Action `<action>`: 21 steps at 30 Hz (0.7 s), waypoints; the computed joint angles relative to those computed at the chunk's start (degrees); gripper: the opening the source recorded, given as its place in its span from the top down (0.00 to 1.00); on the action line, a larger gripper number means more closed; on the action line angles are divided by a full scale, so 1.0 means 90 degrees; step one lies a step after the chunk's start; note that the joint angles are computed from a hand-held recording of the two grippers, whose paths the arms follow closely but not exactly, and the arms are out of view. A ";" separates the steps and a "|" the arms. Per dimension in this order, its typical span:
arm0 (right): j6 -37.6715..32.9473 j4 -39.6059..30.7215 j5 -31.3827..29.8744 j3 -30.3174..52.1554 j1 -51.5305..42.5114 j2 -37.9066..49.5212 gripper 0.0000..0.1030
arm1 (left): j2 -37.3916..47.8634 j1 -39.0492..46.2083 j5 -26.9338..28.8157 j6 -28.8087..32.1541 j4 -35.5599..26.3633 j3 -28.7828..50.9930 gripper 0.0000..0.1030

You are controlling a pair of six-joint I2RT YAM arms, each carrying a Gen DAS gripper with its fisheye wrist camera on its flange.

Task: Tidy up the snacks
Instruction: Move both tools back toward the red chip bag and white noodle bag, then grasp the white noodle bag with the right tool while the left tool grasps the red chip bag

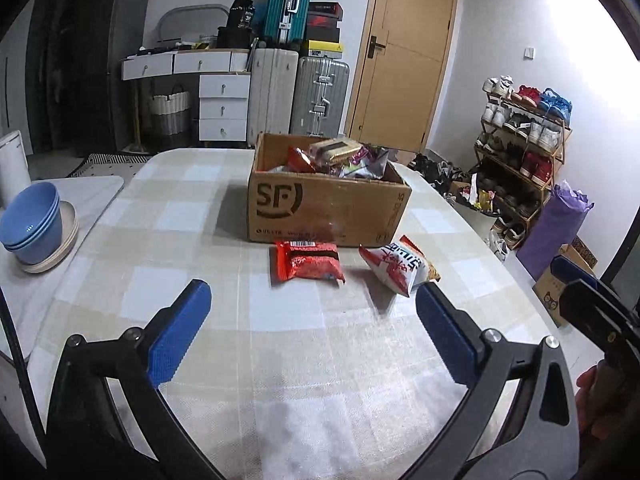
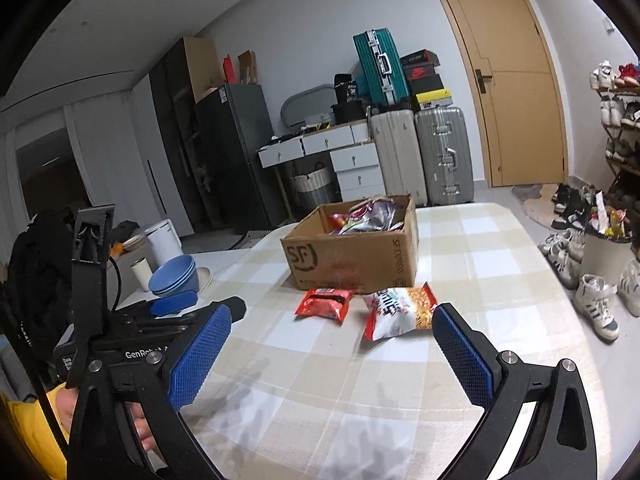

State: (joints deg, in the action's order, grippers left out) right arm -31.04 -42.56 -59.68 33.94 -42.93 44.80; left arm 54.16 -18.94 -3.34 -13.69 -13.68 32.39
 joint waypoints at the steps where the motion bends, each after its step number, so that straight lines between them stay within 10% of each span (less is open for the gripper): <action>1: 0.0071 0.0098 0.0040 -0.0050 0.0050 0.0010 0.01 | 0.0071 0.0005 0.0024 -0.0027 0.0014 0.0033 0.01; 12: 0.0962 0.1450 0.0991 -0.0129 0.0903 0.0811 0.01 | 0.1208 0.0028 0.0191 -0.0024 0.0624 0.0287 0.01; 21: 0.1544 0.2525 0.1433 0.1049 0.1772 0.3970 0.01 | 0.3190 0.0266 0.0380 -0.0068 0.1012 0.1382 0.01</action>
State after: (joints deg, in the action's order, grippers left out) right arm -17.14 -19.83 -46.78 43.38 -26.98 80.53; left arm 82.87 -16.54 0.09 -14.30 -4.57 44.83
